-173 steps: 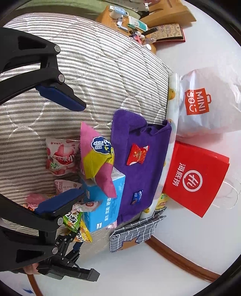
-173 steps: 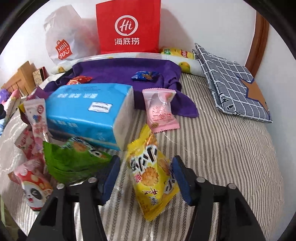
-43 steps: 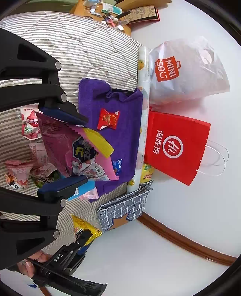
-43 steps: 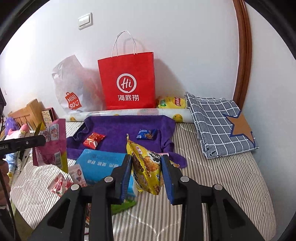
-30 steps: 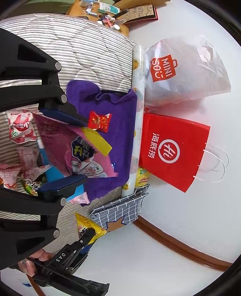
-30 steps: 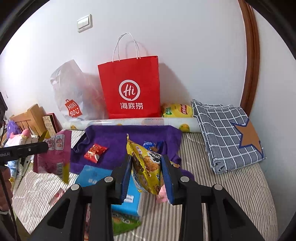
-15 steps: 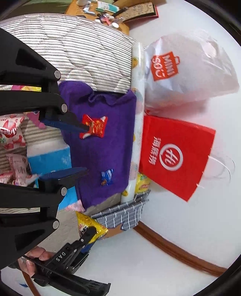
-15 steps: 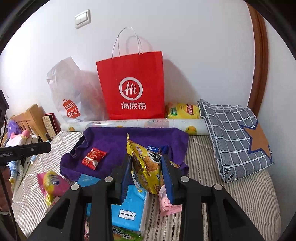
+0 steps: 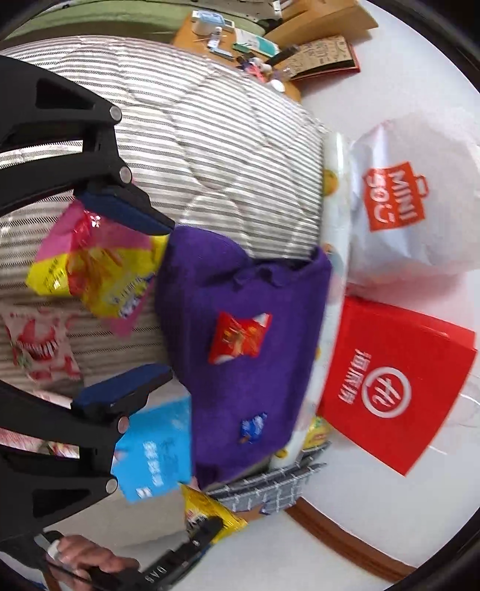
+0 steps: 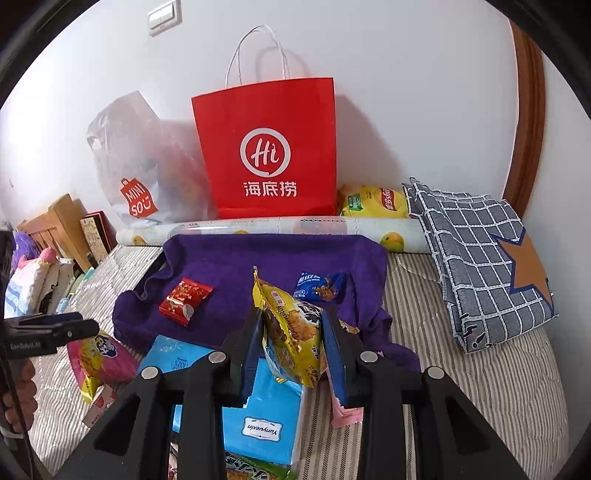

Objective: Organize snacks

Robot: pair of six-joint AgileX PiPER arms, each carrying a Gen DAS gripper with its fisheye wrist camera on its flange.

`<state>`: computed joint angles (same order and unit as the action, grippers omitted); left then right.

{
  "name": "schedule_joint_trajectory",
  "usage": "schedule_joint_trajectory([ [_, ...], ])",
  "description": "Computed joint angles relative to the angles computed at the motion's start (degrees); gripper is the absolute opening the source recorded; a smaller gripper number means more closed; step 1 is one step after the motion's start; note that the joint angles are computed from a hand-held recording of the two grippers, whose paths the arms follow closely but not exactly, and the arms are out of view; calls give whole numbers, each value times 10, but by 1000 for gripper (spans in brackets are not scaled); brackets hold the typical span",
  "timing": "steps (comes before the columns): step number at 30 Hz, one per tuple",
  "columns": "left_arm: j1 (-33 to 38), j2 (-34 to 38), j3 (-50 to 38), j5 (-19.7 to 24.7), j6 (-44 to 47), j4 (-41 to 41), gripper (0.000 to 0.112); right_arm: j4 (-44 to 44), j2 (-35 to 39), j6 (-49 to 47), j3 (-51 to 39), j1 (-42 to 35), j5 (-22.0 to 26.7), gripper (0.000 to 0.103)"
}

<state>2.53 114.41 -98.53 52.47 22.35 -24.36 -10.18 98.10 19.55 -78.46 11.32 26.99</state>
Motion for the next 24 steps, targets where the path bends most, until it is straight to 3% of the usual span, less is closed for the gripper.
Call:
schedule_joint_trajectory([
  [3, 7, 1, 16, -2, 17, -3, 74, -21, 0, 23, -3, 6, 5, 31],
  [8, 12, -7, 40, -8, 55, -11, 88, -43, -1, 43, -11, 13, 20, 31],
  [15, -10, -12, 73, -56, 5, 83, 89, -95, -11, 91, -12, 26, 41, 31],
  [20, 15, -17, 81, -57, 30, 39, 71, -126, -22, 117, -11, 36, 57, 31],
  [24, 47, -22, 78, -26, 73, -34, 68, -147, -35, 138, -4, 46, 68, 31],
])
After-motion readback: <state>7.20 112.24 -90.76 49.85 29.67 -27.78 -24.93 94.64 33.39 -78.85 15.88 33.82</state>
